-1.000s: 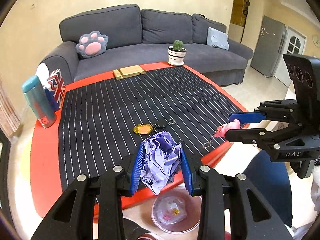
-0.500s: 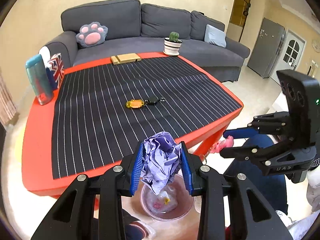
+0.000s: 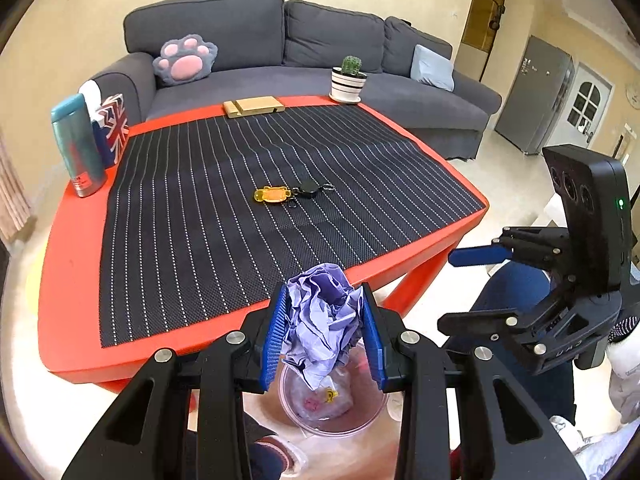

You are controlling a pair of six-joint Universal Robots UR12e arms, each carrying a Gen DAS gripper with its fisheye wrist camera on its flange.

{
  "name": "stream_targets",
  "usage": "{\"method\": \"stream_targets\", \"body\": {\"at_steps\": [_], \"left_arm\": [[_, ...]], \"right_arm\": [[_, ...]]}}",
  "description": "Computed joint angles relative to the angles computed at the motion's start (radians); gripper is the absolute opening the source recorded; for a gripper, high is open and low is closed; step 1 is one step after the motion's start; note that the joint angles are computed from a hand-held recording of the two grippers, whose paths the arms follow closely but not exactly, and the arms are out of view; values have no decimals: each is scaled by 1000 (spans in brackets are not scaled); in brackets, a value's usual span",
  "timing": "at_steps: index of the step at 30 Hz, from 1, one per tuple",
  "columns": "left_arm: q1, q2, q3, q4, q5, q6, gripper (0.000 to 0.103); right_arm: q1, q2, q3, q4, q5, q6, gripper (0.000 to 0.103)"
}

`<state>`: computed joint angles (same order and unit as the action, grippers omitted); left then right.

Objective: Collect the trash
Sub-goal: 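Open the right tool to drop the pink dragon into the bin, then open the left tool to drop the purple paper into the bin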

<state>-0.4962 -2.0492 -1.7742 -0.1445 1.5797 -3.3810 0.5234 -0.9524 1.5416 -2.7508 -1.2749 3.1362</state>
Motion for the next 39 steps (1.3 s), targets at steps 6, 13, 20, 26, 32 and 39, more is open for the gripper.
{"method": "stream_targets", "body": {"at_steps": [6,13,20,26,32,39], "left_arm": [[2,-3,3,-11,-12,7,35],[-3,-10,7,-33,-37,22,35],[-13,-16,18,-45,-49,41,35],[-17,-16,25,-50,-54,51,36],[-13,-20,20,-1,-52,19,94],[-10,-19,21,-27,-33,-4,95]], "right_arm": [[-4,-1,3,0,-10,15,89],[-9,-13,22,-14,-35,36,90],[-14,-23,39,-30,-37,46,90],[-19,-30,48,-45,-35,52,90],[-22,-31,51,-54,-35,60,93],[-23,-31,51,-56,-30,63,94]]}}
